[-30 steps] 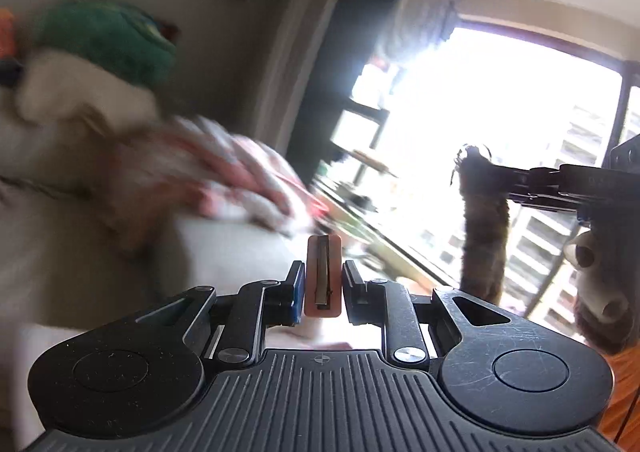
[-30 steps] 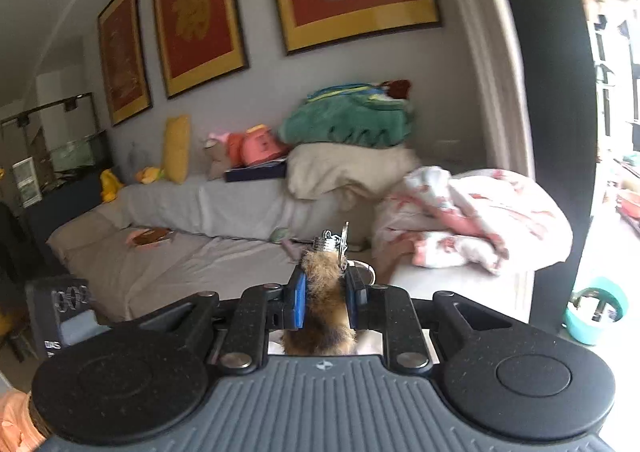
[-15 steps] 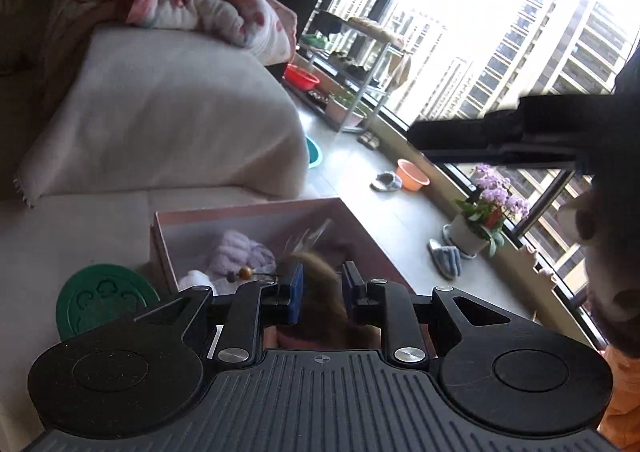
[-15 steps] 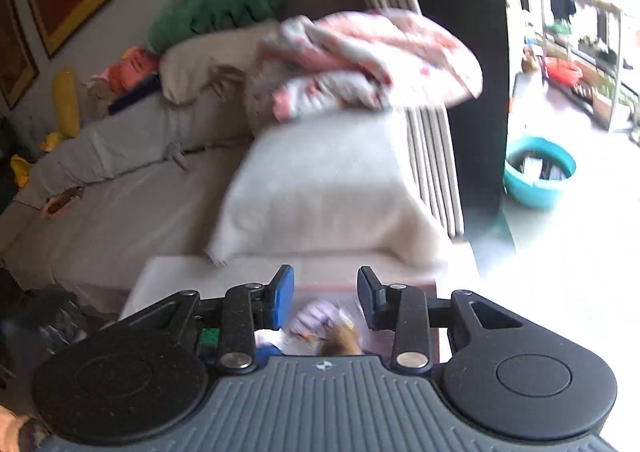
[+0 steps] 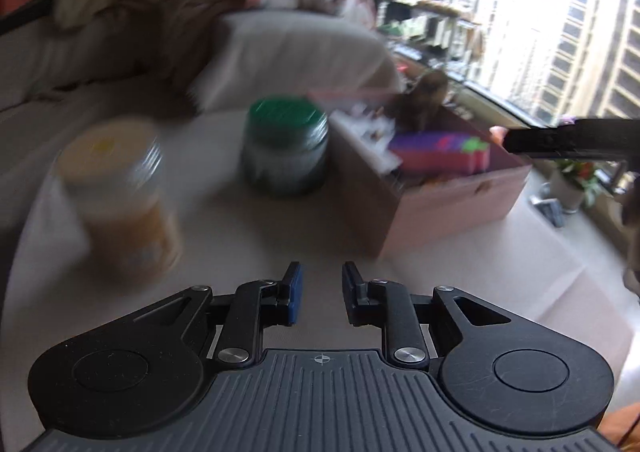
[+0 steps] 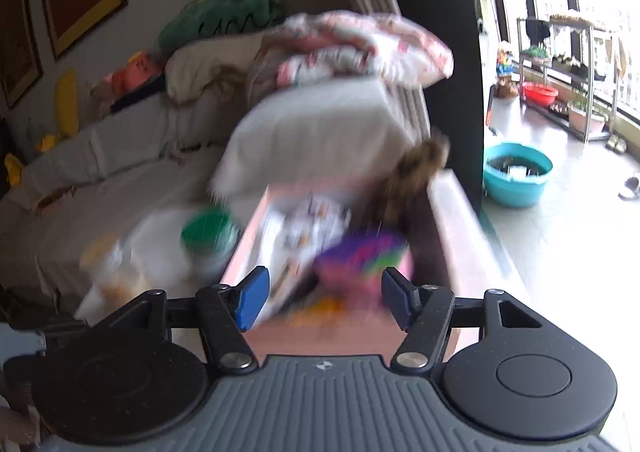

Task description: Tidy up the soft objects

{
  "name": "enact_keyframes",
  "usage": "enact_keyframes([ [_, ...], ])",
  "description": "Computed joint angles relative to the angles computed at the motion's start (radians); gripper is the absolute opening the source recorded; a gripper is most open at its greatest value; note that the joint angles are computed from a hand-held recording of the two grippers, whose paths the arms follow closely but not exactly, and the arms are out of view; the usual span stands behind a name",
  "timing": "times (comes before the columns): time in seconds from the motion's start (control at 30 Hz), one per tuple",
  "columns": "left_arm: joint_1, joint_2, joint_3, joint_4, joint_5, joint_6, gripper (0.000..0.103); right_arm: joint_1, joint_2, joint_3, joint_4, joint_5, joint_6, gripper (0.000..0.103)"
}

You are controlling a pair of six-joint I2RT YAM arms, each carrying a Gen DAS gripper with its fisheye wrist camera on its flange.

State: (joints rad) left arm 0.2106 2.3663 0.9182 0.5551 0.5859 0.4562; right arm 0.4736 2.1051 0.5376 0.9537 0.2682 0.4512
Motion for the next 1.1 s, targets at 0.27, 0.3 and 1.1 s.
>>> enact_keyframes([
  [0.27, 0.002, 0.095, -0.021, 0.114, -0.034, -0.094, 0.032, 0.107, 0.27, 0.142, -0.078, 0.031, 0.098, 0.068],
  [0.3, -0.004, 0.103, -0.026, 0.143, -0.032, -0.116, 0.036, 0.124, 0.293, 0.136, -0.03, 0.063, 0.09, 0.076],
  [1.1, -0.147, 0.211, -0.154, 0.592, -0.274, -0.246, 0.05, 0.163, 0.421, 0.267, -0.047, 0.251, 0.035, 0.103],
])
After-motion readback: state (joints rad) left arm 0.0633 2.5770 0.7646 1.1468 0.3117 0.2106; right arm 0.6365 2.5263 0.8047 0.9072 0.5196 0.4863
